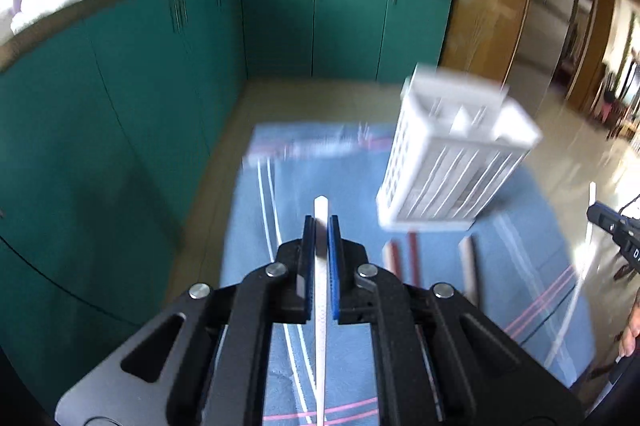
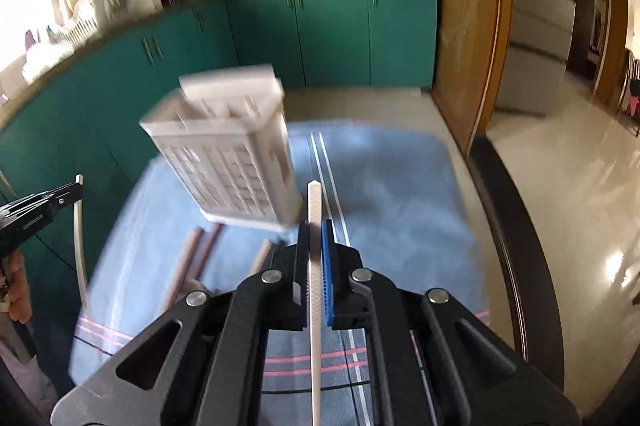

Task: Organize utensils
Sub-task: 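Lift both chopsticks over the white holder and open both tools to drop them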

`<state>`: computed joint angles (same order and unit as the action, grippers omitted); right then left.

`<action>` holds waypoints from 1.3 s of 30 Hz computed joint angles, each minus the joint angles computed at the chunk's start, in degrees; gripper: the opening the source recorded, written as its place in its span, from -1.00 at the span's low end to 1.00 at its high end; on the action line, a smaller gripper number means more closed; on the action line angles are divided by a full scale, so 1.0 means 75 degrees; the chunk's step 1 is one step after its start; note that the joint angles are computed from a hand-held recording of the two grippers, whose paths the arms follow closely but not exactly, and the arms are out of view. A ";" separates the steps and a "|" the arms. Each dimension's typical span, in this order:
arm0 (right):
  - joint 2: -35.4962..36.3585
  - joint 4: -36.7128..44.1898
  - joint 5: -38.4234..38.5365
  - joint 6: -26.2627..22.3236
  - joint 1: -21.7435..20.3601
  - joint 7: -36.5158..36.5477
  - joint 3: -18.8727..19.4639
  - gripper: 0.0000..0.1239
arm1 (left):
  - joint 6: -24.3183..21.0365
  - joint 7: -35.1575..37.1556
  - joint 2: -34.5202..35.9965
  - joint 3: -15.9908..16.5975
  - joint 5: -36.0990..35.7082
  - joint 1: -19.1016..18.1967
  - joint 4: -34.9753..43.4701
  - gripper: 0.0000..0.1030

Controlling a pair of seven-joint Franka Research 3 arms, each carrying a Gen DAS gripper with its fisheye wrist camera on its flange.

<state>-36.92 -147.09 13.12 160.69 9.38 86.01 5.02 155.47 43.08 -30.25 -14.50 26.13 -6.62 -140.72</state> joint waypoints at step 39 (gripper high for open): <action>0.1747 0.1819 0.2643 0.2465 0.1816 -0.2286 -0.1242 -0.74 | 0.1209 -0.4901 0.1225 -0.1571 0.4169 0.2097 0.2281 -0.81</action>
